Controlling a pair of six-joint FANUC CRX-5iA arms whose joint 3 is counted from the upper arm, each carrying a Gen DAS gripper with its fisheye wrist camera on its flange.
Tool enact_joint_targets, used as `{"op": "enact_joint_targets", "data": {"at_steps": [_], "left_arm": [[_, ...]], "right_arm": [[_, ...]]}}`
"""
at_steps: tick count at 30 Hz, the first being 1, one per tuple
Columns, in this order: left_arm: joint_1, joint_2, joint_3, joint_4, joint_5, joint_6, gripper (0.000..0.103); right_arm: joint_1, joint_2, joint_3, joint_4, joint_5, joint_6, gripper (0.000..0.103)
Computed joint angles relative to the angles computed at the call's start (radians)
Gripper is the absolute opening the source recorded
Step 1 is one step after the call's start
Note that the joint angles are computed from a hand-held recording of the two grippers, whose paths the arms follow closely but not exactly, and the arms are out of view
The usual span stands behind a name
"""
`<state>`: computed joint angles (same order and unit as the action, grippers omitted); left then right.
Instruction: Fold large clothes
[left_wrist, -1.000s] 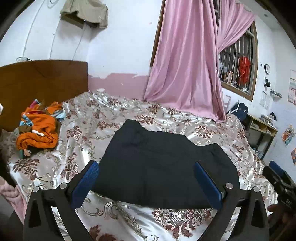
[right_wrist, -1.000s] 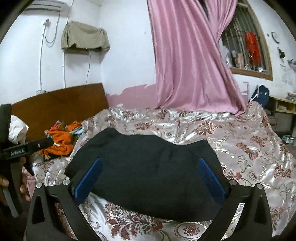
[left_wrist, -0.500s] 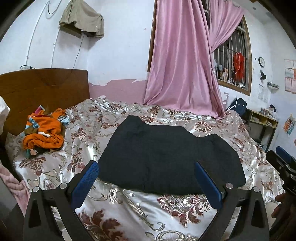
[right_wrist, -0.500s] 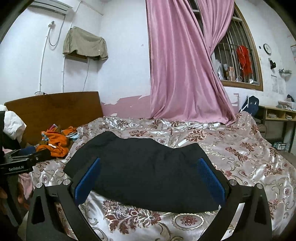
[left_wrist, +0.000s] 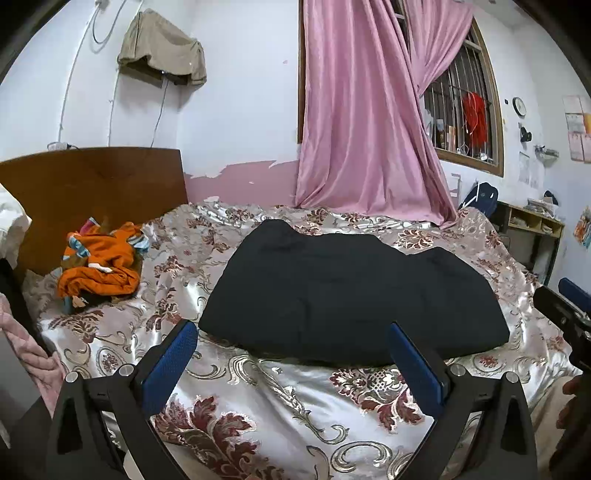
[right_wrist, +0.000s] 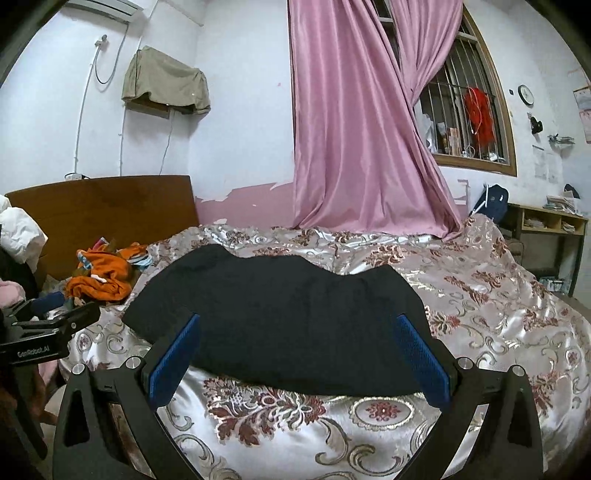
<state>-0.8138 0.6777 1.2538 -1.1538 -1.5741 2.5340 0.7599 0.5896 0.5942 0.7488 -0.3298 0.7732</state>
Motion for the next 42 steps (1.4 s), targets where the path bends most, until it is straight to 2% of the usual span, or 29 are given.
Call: {"op": "enact_joint_targets", "data": {"at_steps": [5, 16, 23, 31, 42], "left_arm": [[-0.009, 0.001, -0.021, -0.016, 0.014, 0.024, 0.103], [0.010, -0.021, -0.082, 0.035, 0.059, 0.052, 0.103], [0.014, 0.016, -0.034, 0.046, 0.040, 0.007, 0.103], [0.014, 0.022, -0.025, 0.044, 0.032, 0.006, 0.103], [0.014, 0.019, -0.033, 0.042, 0.036, 0.013, 0.103]], "right_arm": [[-0.012, -0.014, -0.060, 0.078, 0.042, -0.073, 0.101], [-0.015, -0.008, -0.062, 0.003, 0.041, 0.015, 0.101], [-0.010, 0.011, -0.022, -0.071, 0.000, 0.071, 0.101], [-0.003, 0.030, 0.023, -0.134, -0.041, 0.123, 0.101], [-0.002, 0.037, 0.026, -0.122, -0.043, 0.108, 0.101]]}}
